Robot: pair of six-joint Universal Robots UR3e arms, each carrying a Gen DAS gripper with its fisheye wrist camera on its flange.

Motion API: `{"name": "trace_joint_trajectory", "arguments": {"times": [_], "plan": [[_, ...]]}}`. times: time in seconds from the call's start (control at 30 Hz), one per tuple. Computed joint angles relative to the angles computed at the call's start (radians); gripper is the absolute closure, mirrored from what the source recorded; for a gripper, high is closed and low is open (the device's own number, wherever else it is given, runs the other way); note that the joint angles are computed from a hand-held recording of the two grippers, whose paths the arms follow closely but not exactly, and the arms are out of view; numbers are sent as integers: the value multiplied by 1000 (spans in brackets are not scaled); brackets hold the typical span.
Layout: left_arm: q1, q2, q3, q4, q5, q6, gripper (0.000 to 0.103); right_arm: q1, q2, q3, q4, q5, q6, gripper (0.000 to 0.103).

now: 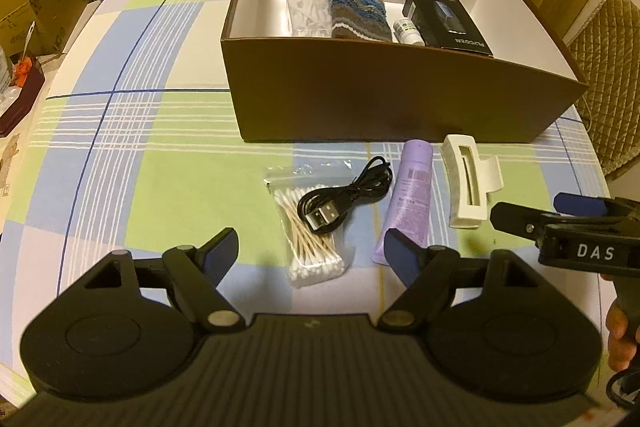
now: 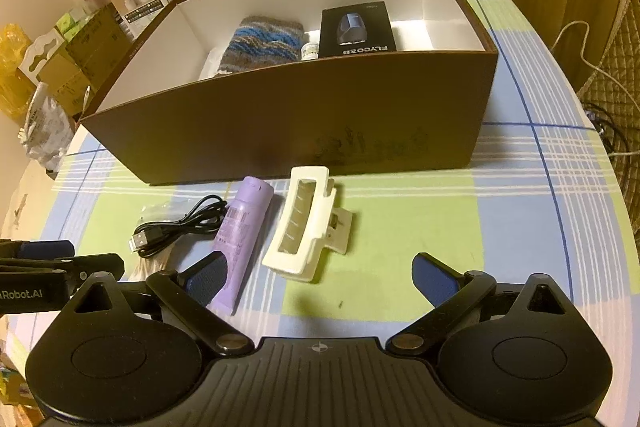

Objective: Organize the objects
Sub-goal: 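Grasp the black USB cable with the left gripper while the right gripper grasps the white hair clip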

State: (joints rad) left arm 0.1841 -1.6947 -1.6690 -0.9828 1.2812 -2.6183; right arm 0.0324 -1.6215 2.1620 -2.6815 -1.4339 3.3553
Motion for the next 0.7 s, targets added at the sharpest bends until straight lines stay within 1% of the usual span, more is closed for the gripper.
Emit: {"name": "trace_joint_trajectory", "arguments": {"times": [0.07,0.17,0.23,0.43,0.7], "plan": [[-2,-11,-4,18,2,-2,26,15,33,-10,-28,-15,-4,8],[1,-29,-3,35,-2,-2,26,29,84,-37,-47,-24,-7,16],[4,-39,-1,41,-3,0,26,41,122,-60,-58,-35,-4,20],[16,-72,6,61,-9,0,26,73,227,-116,-85,-80,8,20],[15,-115,14,102,-9,12,27,92,307,-152,-126,-100,1,22]]}}
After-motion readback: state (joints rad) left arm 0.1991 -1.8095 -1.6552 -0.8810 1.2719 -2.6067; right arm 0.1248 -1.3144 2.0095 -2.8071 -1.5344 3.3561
